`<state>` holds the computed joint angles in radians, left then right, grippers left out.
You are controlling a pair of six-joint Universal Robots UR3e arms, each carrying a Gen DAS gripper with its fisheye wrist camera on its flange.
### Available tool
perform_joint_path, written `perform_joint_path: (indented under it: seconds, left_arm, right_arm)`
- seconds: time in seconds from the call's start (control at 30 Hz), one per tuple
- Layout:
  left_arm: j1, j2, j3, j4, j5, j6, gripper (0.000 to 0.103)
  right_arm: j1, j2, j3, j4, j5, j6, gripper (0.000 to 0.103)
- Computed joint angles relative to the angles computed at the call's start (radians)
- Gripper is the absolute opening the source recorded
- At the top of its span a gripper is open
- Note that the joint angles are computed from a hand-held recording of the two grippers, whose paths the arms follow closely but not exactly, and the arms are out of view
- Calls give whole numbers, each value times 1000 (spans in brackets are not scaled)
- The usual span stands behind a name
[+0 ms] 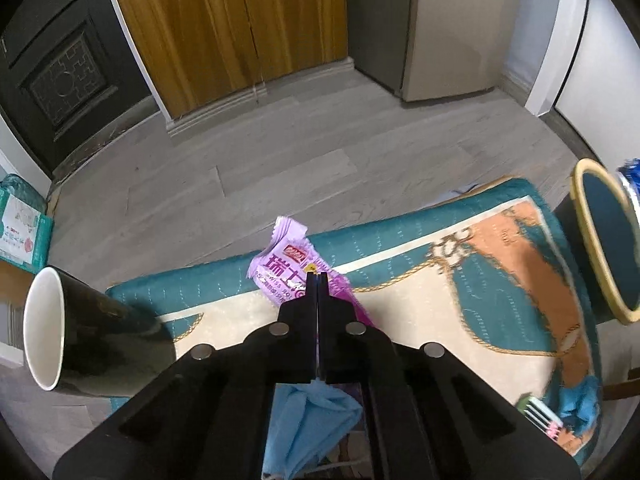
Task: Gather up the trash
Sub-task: 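Lift both held packets and carry them over the teal bucket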
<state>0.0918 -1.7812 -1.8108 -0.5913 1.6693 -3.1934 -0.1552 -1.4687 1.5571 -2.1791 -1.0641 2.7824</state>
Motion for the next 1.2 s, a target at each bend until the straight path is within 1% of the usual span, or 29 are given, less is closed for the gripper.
perform_joint_path:
  seconds: [0.1,0.13,0.17,0.2,0.23,0.3,0.4,0.57,0.6,0.63,0.73,0.77,0.8,0.83,0.87,0.93,0.97,1.03,1.1,1.2]
  left_arm:
    - [13,11,-2,-16,-26,-28,1]
    - [24,7,-2,-28,-42,-44,10]
    - [26,1,-1,-34,-43,-55,20]
    - [23,-11,-2,-27,-32,-65,50]
    - [17,-19,-6,-15,-19,-68,66]
    - [14,-29,-11,-5,-16,-66,66]
    - [12,-76,25,-29,-21,-77,66]
    - [-5,-133,51,-21,31,-74,68]
    - [-10,-139,53,-21,44,-74,71]
    - [-9,-145,53,-21,41,-70,71]
    - [-4,-154,56,-23,36,-62,71]
    - [-3,-155,55,-25,40,-62,69]
    - [-2,-152,50,-24,42,-61,54]
    - [-1,-156,57,-36,44,-58,44]
    - [-4,-158,62,-40,53,-60,41]
    - [-10,-155,60,-28,68,-51,16]
    - [-10,-149,56,-23,69,-48,15]
    - [3,-124,38,-13,33,-40,6]
    - [10,-107,23,-5,14,-31,4]
    - [11,-86,7,7,-5,-13,3]
  right_arm:
    - [-17,-15,9,4,14,6,22]
    - [-22,-20,10,10,18,3,22]
    - [-25,-26,16,10,18,1,22]
    - [-29,-28,19,10,19,-2,22]
    - [-28,-29,19,10,19,-2,22]
    - [-23,-29,18,8,13,3,22]
    - [-14,-26,11,5,4,13,22]
    - [1,-11,-4,10,-8,17,22]
    - [5,-7,-8,10,-9,18,22]
    - [9,-3,-12,10,-11,17,22]
    - [13,2,-19,13,-10,16,22]
    - [14,5,-24,17,-9,15,22]
    - [12,6,-23,17,-7,11,22]
    - [11,6,-24,18,-7,8,22]
    - [9,7,-24,18,-7,5,22]
    - [8,7,-25,18,-9,2,22]
    - [6,7,-26,17,-10,3,22]
    - [5,6,-24,15,-9,3,22]
    - [4,2,-18,12,-10,4,22]
    - [5,-3,-12,6,-10,7,22]
